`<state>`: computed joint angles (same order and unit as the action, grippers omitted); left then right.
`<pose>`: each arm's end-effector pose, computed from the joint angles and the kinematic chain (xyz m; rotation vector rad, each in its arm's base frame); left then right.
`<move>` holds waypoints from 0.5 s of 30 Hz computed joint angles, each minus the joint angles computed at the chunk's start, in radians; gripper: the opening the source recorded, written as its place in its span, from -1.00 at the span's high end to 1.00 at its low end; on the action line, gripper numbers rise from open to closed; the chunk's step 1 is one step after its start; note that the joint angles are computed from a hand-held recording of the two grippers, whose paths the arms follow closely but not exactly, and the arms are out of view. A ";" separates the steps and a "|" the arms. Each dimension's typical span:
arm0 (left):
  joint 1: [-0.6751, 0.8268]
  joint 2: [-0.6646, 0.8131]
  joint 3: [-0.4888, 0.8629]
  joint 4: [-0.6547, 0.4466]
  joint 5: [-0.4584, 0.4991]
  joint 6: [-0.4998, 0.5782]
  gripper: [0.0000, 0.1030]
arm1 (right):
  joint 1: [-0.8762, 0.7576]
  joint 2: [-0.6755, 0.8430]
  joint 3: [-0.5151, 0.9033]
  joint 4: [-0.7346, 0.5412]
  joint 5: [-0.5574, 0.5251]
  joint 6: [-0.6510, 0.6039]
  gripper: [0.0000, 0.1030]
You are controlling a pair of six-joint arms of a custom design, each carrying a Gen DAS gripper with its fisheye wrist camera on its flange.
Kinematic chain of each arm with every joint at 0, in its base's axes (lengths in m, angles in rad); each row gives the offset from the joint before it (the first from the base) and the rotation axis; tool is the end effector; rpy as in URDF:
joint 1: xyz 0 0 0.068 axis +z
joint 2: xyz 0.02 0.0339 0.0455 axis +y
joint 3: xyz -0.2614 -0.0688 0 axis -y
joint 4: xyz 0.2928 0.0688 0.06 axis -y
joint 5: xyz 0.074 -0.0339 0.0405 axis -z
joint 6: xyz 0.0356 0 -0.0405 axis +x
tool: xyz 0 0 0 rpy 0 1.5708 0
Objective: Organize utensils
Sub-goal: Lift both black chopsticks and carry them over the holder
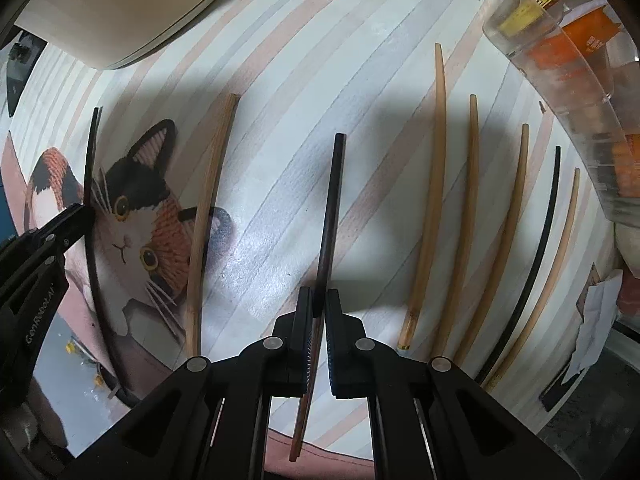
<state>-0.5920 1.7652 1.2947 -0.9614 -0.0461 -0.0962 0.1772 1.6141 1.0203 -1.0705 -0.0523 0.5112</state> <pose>0.3111 -0.2073 0.1822 0.7303 2.9049 -0.0053 0.2924 0.0542 0.1515 -0.5083 -2.9930 -0.0268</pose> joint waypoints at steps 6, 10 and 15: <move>-0.001 -0.056 -0.029 -0.002 0.073 -0.029 0.94 | -0.013 -0.137 -0.106 0.074 -0.026 0.067 0.89; -0.016 -0.134 -0.051 -0.007 0.078 -0.037 0.94 | 0.001 -0.242 -0.140 0.083 -0.011 0.089 0.90; -0.010 -0.214 -0.075 -0.008 0.075 -0.037 0.94 | 0.034 -0.349 -0.159 0.078 -0.002 0.140 0.90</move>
<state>-0.6021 1.5507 1.2196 -0.9692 0.0293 -0.1328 0.2110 1.2654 0.8617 -0.9927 -0.0546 0.6517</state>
